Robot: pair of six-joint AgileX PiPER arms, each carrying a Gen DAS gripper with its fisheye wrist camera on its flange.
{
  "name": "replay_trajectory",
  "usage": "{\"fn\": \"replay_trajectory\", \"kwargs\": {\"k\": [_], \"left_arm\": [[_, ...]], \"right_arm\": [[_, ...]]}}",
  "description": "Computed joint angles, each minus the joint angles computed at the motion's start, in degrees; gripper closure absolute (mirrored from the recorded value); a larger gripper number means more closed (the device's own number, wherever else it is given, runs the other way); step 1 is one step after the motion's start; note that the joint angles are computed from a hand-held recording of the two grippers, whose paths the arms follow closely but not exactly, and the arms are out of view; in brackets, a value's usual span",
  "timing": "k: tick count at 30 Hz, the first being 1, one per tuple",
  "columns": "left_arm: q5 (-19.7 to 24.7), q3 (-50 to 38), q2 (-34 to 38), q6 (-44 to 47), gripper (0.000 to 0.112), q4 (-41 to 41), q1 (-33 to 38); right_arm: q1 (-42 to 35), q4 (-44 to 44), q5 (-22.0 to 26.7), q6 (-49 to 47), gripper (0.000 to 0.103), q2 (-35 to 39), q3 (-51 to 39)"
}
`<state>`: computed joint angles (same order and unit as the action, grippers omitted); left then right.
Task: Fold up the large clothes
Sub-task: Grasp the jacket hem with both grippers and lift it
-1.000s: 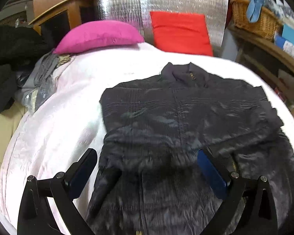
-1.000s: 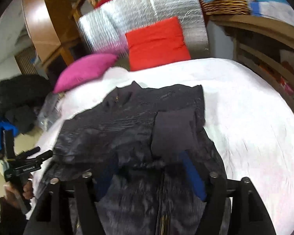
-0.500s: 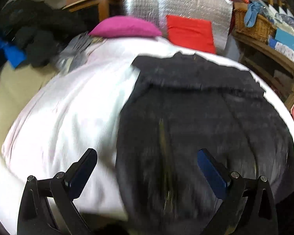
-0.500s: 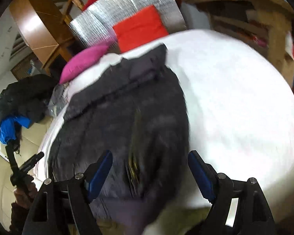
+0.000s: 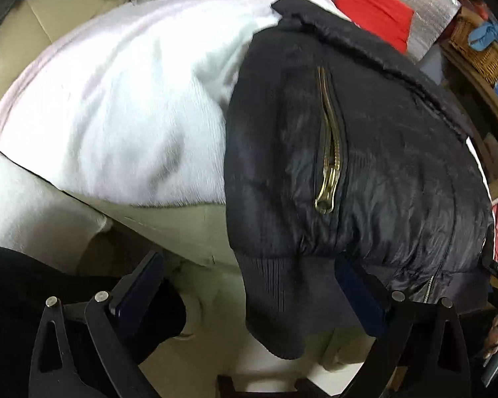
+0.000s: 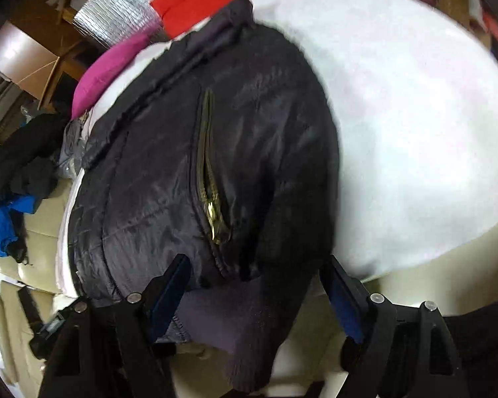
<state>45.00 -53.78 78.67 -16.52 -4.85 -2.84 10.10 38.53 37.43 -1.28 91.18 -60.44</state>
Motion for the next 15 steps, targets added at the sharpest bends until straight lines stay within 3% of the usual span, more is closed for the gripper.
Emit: {"fn": "replay_trajectory", "kwargs": {"k": [1,2,4,5,6,10,12,15], "left_arm": [[-0.32,0.52,0.09,1.19,0.012,-1.22,0.04],[-0.76,1.17,0.11,3.59,0.014,-3.67,0.39],[-1.21,2.37,-0.07,8.68,0.044,-9.03,1.25],[-1.07,2.59,0.25,11.19,0.064,-11.59,1.88],[-1.49,3.04,0.10,11.78,0.067,-12.41,1.86],[-3.39,4.53,-0.68,10.93,0.065,-12.06,0.37],[-3.12,4.52,-0.06,13.15,0.046,-14.92,0.82],[-2.10,3.55,1.42,14.70,0.047,-16.79,0.67]], "right_arm": [[0.44,-0.13,-0.34,0.67,0.027,0.53,0.13],[1.15,-1.05,-0.65,1.95,0.038,1.17,0.15],[2.10,-2.44,-1.70,3.31,0.042,1.26,0.45],[2.24,-2.19,-2.28,2.96,0.049,0.81,0.88],[2.23,-1.79,-2.63,2.09,0.051,0.19,1.23],[2.45,-1.77,-2.98,1.12,0.048,0.04,1.65],[2.03,0.31,-2.41,0.02,0.039,0.95,1.68],[3.55,-3.52,-2.37,1.38,0.041,1.11,0.56]]}}
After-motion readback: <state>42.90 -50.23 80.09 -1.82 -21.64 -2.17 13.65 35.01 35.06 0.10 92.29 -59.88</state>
